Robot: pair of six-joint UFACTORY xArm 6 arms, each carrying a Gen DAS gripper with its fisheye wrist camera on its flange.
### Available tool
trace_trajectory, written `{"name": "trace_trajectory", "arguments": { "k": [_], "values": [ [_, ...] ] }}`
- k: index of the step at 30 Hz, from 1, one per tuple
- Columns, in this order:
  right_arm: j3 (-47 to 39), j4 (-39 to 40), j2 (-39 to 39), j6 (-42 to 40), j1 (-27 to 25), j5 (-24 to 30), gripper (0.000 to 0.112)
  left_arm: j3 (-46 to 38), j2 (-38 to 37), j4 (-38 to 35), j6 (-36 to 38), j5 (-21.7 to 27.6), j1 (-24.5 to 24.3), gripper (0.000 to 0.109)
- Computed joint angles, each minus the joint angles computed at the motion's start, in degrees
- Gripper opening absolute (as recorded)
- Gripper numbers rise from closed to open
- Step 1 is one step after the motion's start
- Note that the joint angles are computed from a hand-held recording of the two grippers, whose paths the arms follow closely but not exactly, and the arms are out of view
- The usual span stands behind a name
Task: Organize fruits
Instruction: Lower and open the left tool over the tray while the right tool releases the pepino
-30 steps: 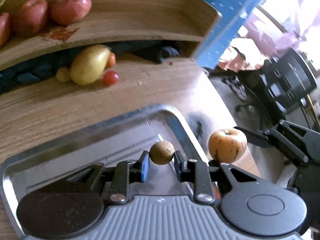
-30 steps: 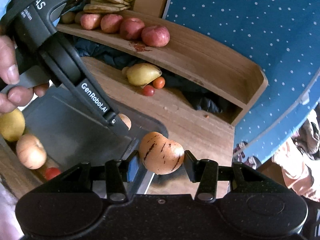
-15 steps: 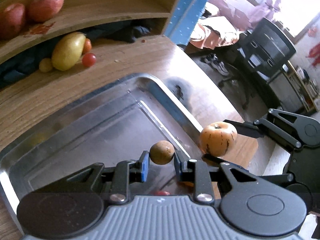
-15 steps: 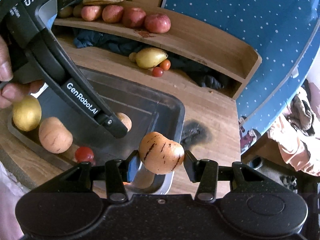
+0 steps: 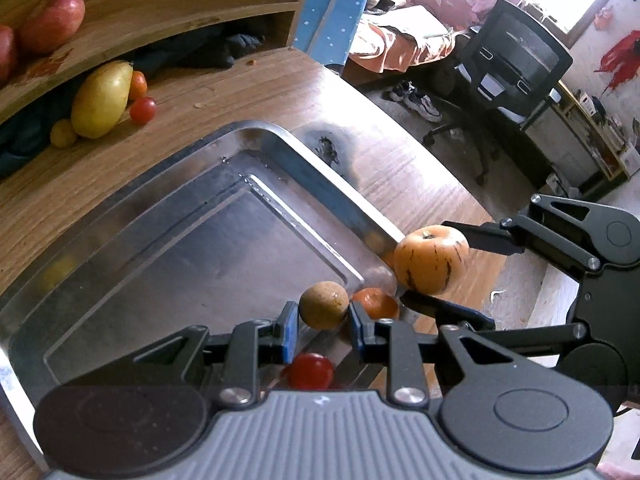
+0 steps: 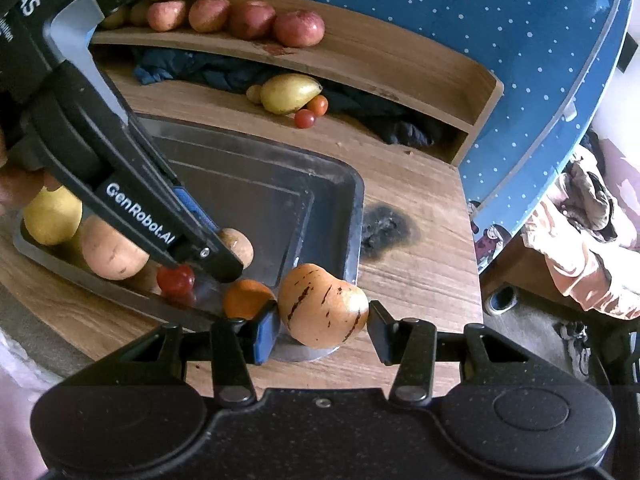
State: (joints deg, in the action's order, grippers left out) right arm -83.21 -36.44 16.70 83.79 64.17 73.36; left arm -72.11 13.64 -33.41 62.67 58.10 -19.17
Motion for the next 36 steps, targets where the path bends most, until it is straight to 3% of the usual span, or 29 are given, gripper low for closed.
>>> {"name": "trace_trajectory", "arguments": {
  "k": [21, 36],
  "values": [
    [1.2, -0.5, -0.2, -3.3, -0.6, -1.4, 0.05, 3.9, -2.4, 2.7, -2.9, -3.7, -0.8, 0.03],
    [12.1, -2.3, -7.3, -11.6, -3.8, -13.5, 0.05, 8.9, -5.3, 4.0, -13.3, -10.5, -2.8, 0.031]
  ]
}}
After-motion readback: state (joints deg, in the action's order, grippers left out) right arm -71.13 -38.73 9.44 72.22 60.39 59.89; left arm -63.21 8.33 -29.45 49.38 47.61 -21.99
